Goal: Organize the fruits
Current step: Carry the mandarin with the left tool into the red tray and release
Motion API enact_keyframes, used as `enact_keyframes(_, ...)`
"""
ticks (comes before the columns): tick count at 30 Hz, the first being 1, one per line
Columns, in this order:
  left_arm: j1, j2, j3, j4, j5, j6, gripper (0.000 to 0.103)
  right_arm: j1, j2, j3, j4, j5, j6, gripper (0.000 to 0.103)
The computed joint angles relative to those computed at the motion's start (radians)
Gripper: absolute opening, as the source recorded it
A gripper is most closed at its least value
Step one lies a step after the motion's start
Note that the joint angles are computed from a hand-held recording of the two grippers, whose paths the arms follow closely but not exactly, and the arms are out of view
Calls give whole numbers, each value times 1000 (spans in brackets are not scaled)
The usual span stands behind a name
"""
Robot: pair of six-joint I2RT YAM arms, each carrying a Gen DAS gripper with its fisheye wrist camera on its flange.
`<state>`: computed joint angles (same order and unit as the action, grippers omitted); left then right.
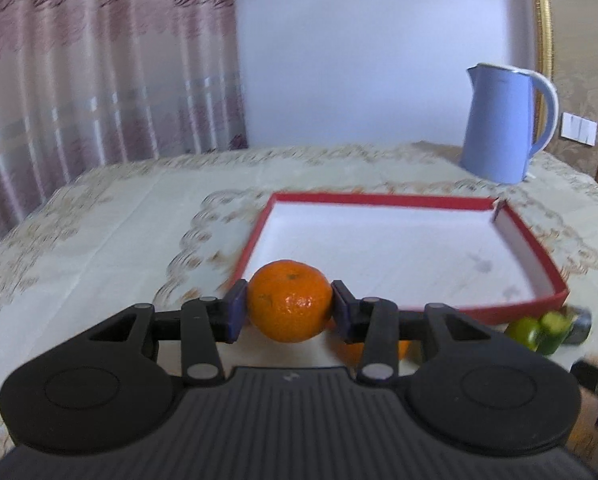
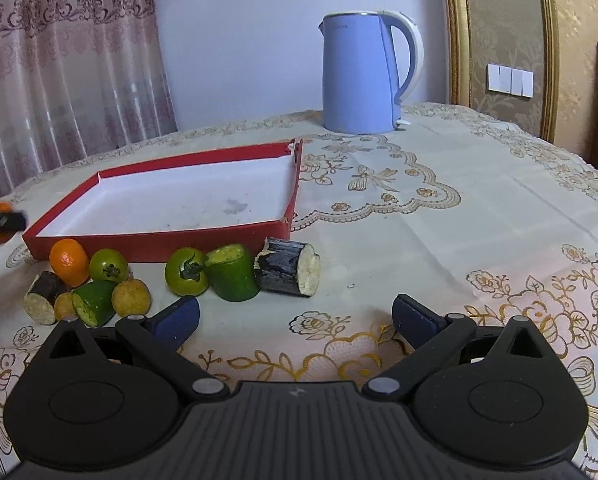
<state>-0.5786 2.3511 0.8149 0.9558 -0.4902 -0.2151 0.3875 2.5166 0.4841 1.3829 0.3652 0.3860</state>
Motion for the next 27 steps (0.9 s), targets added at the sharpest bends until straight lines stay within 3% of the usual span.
enact_keyframes(5,26,20,144,-115,57,9,40,-16,31,-3,58,-9,-15,103)
enact_keyframes(17,99,250,694,-570,127,2,40,-54,40,22,33,-56,-23,103)
enact_keyframes(22,110,311,804,-650,138,5,40,-72,54,18,66,-90,-19,103)
enact_keyframes(27,106,319,800,-637,131,22,41,-72,44,25,39,-95,-23,103)
